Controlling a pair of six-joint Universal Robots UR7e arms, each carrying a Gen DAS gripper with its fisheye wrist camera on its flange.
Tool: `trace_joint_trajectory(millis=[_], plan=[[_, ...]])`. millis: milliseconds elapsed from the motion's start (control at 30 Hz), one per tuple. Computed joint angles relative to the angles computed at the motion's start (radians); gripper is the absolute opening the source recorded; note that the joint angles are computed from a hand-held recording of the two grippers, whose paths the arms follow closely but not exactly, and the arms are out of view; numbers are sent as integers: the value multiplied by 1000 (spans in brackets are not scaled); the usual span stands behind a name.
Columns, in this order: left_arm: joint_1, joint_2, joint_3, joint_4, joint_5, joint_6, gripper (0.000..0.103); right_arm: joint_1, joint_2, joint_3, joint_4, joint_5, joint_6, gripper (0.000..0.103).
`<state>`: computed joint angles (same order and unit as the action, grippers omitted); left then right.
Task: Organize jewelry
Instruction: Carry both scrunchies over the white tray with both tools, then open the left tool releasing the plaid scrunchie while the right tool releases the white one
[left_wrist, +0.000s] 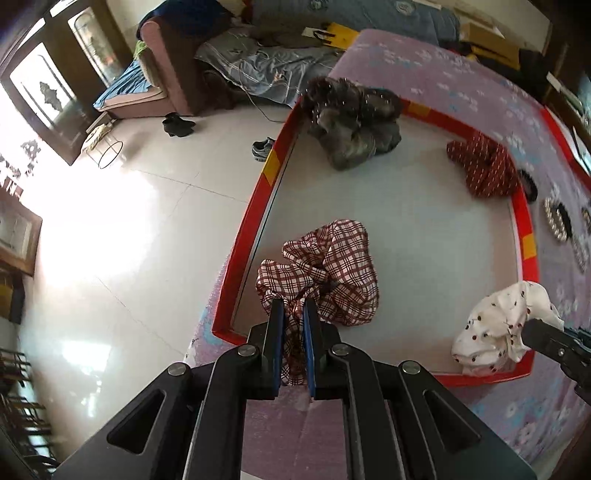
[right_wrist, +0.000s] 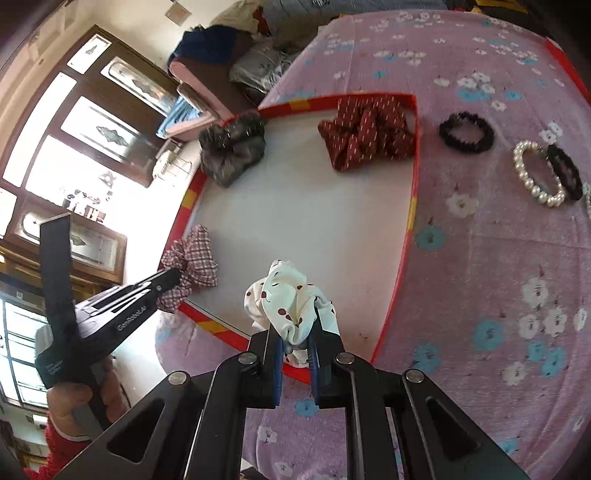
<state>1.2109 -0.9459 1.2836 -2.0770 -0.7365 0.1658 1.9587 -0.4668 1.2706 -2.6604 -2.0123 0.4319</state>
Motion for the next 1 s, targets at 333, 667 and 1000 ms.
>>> trace_joint_trajectory(millis=[333,667,1000], plan=[[8,1,-7,-3,-2,31,12,17,62,-98,103,-113,-2,15],[-5,-22,26,-55,3,31,20,35,50,-73,108,-177,-3,15],[-29,-53,85,-139,30,28,37,36,10,-9,67,-176,4,29]])
